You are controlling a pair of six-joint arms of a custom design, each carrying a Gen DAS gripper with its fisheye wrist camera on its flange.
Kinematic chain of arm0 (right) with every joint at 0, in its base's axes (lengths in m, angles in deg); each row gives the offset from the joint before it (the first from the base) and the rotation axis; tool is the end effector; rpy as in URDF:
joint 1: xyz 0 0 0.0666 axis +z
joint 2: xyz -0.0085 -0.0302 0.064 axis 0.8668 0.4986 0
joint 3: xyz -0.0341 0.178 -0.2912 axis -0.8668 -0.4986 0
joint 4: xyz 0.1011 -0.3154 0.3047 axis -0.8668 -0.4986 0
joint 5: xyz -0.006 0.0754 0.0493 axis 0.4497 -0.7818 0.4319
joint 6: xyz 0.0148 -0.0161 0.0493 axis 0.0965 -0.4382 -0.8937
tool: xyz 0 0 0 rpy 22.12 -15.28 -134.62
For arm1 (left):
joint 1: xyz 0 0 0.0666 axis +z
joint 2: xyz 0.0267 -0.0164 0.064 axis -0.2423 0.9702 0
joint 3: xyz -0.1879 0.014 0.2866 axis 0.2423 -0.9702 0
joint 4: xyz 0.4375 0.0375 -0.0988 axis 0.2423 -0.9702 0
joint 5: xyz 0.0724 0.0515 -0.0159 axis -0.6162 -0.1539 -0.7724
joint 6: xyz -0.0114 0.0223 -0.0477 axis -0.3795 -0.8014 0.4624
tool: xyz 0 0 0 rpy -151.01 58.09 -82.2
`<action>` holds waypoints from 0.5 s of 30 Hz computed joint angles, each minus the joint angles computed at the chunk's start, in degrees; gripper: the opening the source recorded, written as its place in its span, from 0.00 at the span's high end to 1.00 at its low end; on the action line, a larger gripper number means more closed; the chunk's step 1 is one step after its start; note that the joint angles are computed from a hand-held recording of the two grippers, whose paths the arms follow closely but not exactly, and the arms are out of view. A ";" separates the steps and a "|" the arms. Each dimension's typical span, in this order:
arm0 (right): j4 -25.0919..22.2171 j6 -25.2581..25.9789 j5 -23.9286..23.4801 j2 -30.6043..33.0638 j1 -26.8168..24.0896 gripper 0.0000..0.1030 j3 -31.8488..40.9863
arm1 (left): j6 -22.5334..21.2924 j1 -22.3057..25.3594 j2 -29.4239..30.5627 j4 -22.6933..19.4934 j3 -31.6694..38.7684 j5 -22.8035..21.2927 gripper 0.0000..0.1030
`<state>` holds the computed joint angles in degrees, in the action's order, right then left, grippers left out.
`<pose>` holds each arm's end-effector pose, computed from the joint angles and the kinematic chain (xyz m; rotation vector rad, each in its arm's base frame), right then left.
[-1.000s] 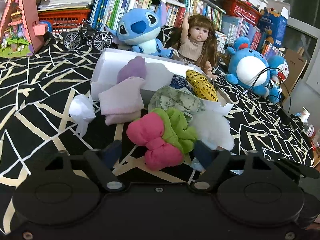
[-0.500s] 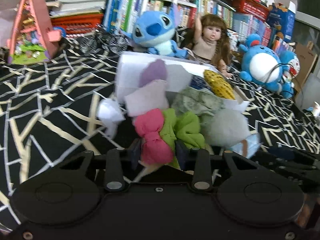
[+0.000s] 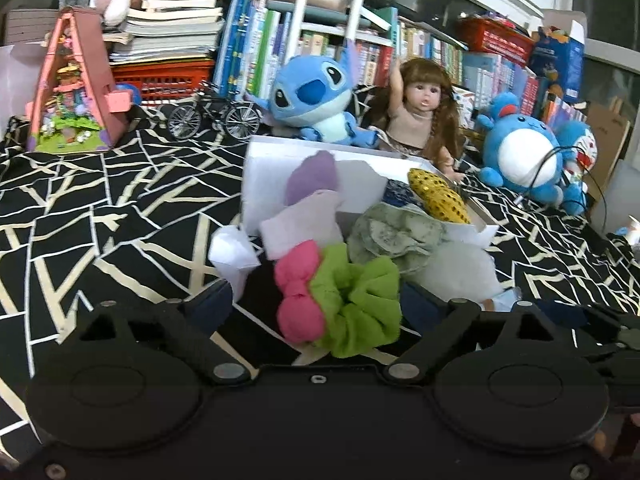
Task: Organize soft objects
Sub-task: 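Grasp the pink and green scrunchies with the left tool while the right tool grasps the blue mask packet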
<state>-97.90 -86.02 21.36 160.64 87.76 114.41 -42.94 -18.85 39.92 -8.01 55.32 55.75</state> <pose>0.5588 0.2830 0.3870 -0.0592 2.0607 0.2295 0.6021 -0.0591 0.4272 0.1577 2.1255 -0.3150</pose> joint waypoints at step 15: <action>-1.72 1.95 3.29 3.13 1.26 0.06 3.19 | -1.30 -2.06 4.10 -2.35 3.53 -0.21 0.17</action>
<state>-99.61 -84.07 24.66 163.76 89.02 117.61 -44.23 -20.91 44.02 -10.36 58.85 55.53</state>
